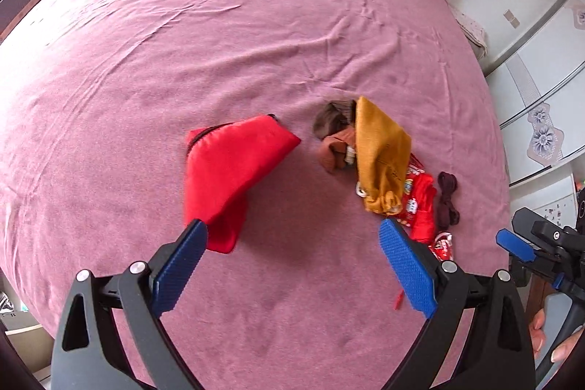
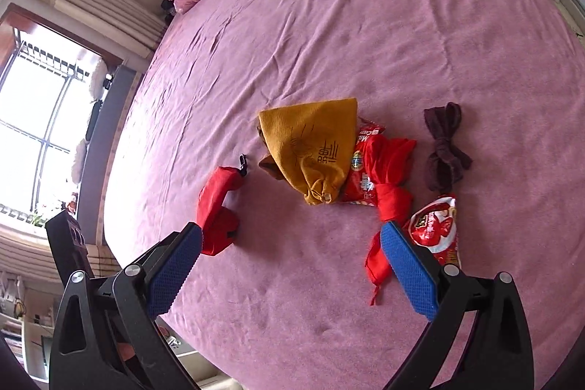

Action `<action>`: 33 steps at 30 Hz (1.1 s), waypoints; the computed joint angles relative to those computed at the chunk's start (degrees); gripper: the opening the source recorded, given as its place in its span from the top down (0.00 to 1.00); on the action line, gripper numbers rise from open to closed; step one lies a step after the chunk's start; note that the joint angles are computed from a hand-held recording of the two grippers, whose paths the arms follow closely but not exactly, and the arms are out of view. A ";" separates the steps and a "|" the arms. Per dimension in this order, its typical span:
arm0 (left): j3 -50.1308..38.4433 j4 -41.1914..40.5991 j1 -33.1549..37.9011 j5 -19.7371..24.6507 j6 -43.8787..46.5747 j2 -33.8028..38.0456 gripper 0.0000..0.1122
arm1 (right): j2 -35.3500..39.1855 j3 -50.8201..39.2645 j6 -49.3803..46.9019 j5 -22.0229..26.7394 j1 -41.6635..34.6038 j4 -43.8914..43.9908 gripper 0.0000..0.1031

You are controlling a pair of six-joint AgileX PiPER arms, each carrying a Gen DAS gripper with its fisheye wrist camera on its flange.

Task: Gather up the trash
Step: 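Return both grippers to the remaining items on the bed, then grasp the red zip pouch with the left gripper while the right gripper grasps the mustard cloth bag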

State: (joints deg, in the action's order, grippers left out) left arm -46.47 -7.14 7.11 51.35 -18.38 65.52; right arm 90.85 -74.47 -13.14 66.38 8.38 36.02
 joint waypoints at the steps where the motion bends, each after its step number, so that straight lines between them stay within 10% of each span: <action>1: 0.44 -0.93 2.04 -0.75 2.19 0.77 0.16 | 0.90 -0.29 1.42 -1.32 1.66 -1.10 0.09; 19: 1.65 -13.26 15.88 -13.22 26.96 20.93 0.20 | 15.93 -10.92 15.25 -8.60 14.63 -15.38 0.11; 33: -1.86 -21.93 17.00 -12.90 33.86 28.32 0.78 | 24.13 -20.54 20.67 -6.86 17.98 -19.25 0.12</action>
State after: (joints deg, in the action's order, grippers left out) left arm -48.33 -29.07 24.11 38.45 15.49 93.84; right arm 114.98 -95.01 7.53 59.52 26.36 16.78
